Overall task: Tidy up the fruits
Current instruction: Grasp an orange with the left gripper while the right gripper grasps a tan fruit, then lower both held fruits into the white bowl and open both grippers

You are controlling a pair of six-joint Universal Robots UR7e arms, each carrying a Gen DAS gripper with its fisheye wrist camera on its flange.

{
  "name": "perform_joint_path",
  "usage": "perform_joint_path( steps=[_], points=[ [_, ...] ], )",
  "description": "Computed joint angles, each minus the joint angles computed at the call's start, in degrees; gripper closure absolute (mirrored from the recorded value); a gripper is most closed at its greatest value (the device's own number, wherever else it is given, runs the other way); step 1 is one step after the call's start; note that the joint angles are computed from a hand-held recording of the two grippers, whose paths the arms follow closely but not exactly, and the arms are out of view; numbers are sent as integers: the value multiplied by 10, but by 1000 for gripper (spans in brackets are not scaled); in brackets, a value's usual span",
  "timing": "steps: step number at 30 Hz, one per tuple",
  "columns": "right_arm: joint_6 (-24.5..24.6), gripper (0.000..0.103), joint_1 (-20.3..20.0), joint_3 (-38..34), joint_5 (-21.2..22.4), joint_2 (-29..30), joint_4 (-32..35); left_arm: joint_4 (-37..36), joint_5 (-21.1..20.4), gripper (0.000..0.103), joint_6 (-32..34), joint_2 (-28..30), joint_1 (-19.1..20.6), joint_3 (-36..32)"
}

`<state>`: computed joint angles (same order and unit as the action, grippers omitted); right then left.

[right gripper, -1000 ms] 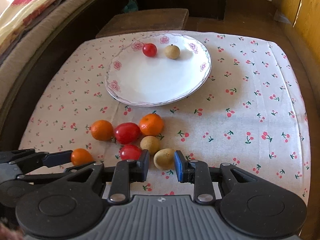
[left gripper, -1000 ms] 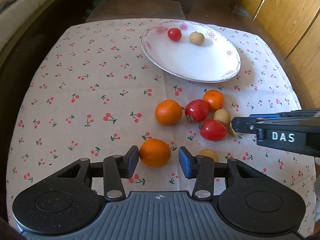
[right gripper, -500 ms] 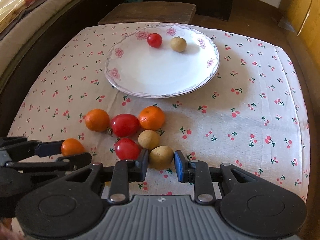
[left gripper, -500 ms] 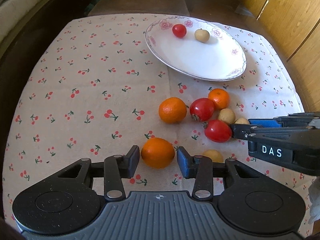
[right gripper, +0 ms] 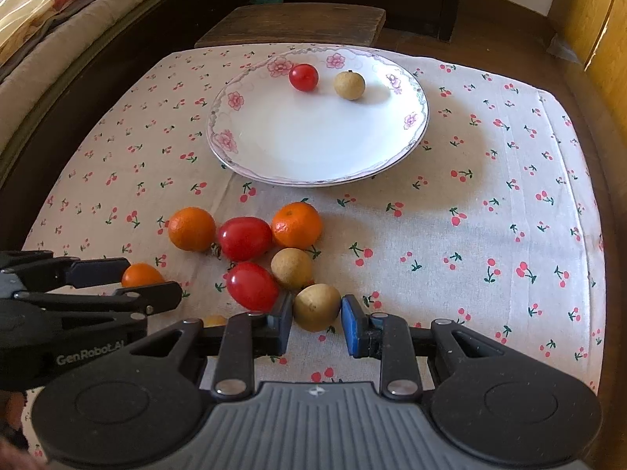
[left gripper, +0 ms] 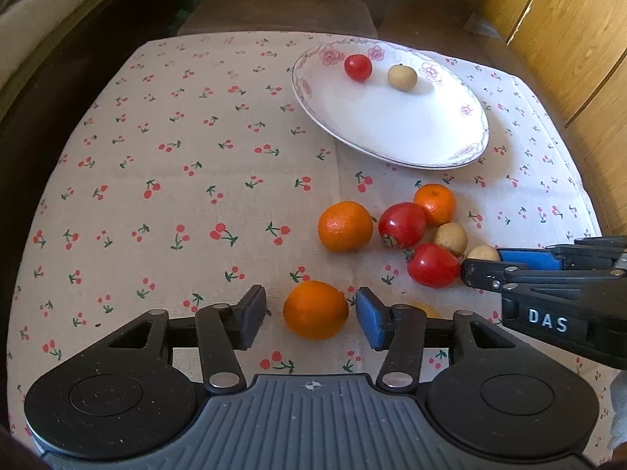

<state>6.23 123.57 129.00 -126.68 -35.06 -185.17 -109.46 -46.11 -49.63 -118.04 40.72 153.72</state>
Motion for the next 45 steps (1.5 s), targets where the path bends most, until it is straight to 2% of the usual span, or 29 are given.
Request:
perform_joint_path(
  steps=[5, 10, 16, 32, 40, 45],
  points=[
    [-1, 75, -1, 1, 2, 0, -2, -19, 6, 45, 4, 12, 4, 3],
    [-5, 75, 1, 1, -3, -1, 0, -32, 3, 53, 11, 15, 4, 6],
    [-4, 75, 7, 8, -3, -6, 1, 3, -1, 59, -8, -5, -17, 5],
    [0, 75, 19, 29, -1, -28, -17, 62, -8, 59, -53, -43, -66, 3],
    [-5, 75, 20, 24, -3, -29, -29, 32, -1, 59, -42, -35, -64, -3],
    [-13, 75, 16, 13, -2, -27, -34, -28, 6, 59, -15, -6, -53, -9]
  ],
)
